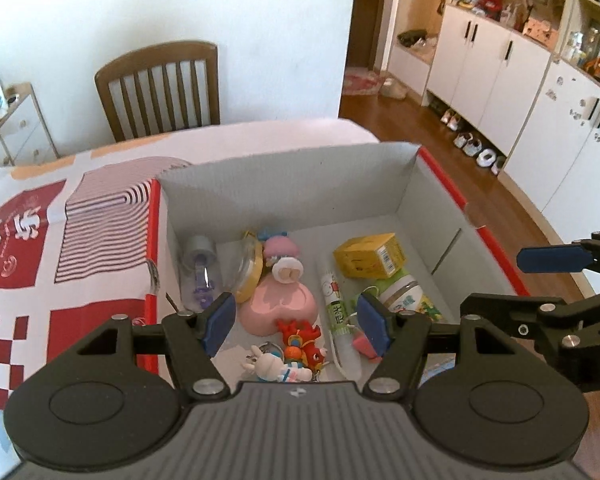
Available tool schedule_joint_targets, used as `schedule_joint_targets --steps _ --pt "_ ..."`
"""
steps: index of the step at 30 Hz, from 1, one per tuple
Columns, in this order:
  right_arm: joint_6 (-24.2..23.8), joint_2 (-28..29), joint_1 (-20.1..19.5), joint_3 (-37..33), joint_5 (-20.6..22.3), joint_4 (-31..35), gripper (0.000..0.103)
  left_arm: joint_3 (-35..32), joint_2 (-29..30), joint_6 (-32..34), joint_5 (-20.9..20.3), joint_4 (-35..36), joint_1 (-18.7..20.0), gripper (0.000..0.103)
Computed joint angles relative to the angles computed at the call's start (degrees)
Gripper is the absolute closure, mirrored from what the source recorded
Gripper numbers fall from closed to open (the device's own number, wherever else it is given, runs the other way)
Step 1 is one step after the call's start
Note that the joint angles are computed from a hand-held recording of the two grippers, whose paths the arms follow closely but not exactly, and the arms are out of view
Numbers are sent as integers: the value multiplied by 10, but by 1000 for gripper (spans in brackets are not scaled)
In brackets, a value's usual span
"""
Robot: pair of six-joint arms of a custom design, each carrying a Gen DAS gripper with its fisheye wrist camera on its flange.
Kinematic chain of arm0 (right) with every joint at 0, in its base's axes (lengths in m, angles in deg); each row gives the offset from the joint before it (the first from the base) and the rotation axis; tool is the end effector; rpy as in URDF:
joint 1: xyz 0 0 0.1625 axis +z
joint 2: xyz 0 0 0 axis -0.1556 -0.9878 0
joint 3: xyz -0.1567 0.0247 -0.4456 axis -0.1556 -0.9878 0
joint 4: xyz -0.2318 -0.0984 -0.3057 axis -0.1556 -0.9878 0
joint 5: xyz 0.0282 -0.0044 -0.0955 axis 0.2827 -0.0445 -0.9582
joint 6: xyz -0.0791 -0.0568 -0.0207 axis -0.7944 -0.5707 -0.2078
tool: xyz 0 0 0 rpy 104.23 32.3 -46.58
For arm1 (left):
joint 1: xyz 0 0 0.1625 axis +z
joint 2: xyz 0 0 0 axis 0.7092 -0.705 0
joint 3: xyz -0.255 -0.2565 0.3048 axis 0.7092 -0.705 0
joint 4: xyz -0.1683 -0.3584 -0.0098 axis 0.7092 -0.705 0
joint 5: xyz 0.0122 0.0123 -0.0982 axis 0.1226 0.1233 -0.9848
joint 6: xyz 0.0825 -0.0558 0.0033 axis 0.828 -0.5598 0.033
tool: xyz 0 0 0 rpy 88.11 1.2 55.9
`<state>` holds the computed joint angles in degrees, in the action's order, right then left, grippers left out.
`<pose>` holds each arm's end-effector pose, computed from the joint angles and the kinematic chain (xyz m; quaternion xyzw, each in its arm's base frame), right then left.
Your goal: Organize rigid objects
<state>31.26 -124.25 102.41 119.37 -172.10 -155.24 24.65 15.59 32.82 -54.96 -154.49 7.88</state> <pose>0.1140 -0.6367 0.2899 -0.0108 -0.8614 0.4031 0.3088 -0.3584 -0.7660 0.0469 0.4533 0.8584 -0.1475 0.1894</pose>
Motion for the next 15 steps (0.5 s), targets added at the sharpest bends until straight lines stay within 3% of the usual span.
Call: schedule_joint_targets --steps 4,8,15 --pt "-10 0 7 16 18 -41 13 28 -22 15 -21 -27 1 36" --pt "-30 7 17 24 21 -87 8 60 -45 29 -34 -64 2 26" --pt "-87 27 39 35 11 -171 0 109 -79 43 -54 -131 6 21"
